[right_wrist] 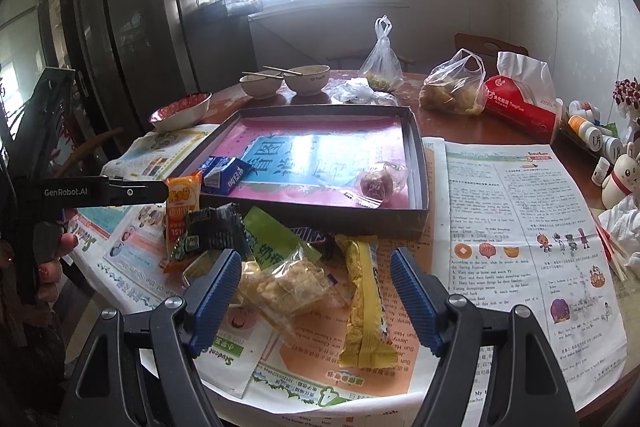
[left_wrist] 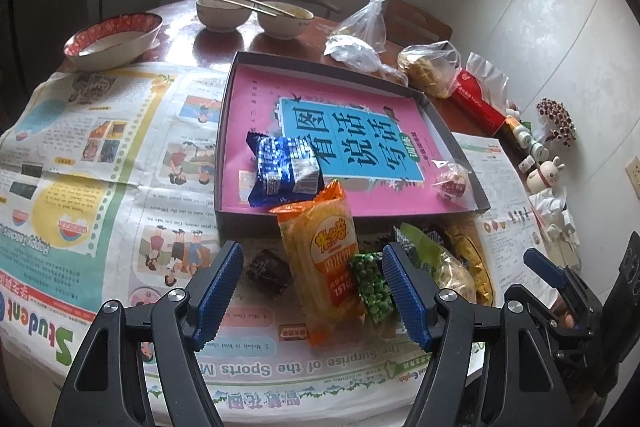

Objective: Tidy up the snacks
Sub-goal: 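Move the left gripper back toward the orange-yellow wafer bag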

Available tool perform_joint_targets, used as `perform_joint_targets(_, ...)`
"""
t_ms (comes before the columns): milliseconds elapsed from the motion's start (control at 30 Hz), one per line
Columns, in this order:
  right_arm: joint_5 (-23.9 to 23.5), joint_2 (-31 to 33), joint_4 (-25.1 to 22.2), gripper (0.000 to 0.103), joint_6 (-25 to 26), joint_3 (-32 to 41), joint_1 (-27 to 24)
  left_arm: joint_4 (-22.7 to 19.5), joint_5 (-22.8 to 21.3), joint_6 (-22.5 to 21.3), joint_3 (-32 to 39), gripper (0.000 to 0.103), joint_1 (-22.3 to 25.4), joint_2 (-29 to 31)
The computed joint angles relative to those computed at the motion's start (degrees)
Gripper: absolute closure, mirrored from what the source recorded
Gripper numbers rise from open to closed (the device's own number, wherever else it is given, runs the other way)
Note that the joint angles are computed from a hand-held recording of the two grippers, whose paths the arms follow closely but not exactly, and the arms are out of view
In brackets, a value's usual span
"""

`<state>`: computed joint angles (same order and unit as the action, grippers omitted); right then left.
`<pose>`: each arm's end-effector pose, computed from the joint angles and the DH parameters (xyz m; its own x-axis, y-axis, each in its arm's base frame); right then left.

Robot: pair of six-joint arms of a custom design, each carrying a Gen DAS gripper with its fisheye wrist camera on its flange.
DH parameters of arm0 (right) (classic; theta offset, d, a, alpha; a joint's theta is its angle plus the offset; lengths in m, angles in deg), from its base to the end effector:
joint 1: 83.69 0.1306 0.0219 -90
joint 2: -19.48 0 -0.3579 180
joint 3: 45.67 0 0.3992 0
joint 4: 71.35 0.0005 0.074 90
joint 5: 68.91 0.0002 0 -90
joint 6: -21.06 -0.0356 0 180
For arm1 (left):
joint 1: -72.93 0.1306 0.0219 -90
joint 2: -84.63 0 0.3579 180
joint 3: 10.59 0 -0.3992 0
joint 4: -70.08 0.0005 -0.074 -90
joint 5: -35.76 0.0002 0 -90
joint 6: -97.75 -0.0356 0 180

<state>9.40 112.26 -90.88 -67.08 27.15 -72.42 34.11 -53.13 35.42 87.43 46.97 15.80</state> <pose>0.4874 0.1040 0.2824 -0.6122 -0.1544 -0.7755 -0.3648 0.9253 0.1037 0.5492 -0.2687 0.2905 -0.8106 -0.1217 -0.5728 0.0820 0.9449 -0.3169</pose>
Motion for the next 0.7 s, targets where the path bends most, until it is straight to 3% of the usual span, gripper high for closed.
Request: perform_joint_targets(700,3.5,1.5,-2.4,0.027,7.0,-0.7,3.2,1.2,2.7,1.6,0.2,0.029,0.8,1.3)
